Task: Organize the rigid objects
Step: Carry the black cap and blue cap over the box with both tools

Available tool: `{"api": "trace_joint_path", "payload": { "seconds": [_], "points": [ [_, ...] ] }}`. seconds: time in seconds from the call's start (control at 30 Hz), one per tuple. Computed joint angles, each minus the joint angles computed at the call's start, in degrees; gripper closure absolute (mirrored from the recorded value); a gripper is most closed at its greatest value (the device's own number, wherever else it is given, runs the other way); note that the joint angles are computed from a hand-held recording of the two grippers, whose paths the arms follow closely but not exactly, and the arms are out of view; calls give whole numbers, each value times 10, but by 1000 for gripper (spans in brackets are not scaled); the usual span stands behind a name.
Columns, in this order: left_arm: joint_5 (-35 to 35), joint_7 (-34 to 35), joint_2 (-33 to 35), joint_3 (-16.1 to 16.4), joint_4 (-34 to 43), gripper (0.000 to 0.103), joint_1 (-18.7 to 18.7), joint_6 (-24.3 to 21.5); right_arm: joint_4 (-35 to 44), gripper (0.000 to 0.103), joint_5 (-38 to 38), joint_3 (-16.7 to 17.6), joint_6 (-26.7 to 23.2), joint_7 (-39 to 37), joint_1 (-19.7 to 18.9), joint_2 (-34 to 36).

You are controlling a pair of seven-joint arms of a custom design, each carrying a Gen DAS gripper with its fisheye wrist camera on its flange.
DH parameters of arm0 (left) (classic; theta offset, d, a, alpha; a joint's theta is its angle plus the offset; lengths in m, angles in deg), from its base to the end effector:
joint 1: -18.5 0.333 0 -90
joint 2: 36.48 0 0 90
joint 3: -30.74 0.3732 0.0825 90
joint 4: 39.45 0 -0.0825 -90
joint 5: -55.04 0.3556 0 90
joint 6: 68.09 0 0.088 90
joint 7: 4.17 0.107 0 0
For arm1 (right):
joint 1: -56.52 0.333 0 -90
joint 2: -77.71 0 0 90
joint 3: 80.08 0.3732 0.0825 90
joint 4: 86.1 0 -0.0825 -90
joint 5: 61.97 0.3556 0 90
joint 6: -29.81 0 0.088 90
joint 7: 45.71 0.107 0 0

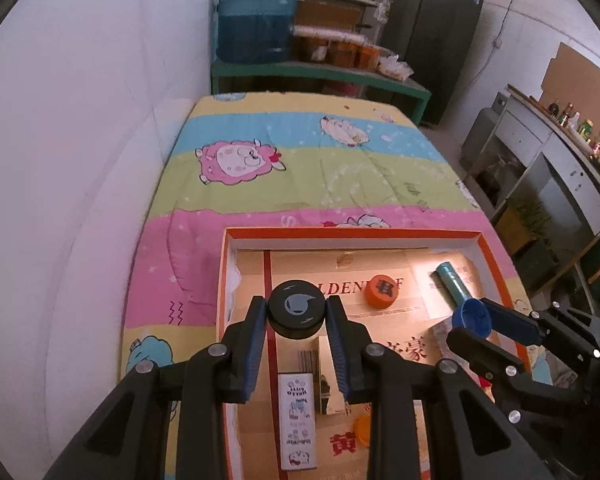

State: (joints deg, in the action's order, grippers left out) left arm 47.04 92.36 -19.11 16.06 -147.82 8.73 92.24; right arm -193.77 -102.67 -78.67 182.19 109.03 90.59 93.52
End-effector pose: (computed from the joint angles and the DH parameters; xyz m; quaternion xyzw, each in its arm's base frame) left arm 0.6099 -0.2489 0.4905 -0.5300 0.7898 -0.2869 0.1141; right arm 0.5180 0.3899 0.4856 -0.6812 0.6542 -0.2083 0.2543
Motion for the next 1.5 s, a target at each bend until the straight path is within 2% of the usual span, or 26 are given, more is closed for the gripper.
{"api": "trace_joint_path", "payload": {
  "seconds": [0.27,0.8,1.5],
  "points": [
    [30,-30,37,16,40,73,-12,-26,15,72,54,2,2,-47,-13,24],
    [41,-39,67,13,62,73,-9,-44,44,72,121,-6,-1,-115,-4,61],
    [53,-39,84,15,64,73,-12,-32,62,72,168,-8,-10,-162,-2,86]
  ]
}}
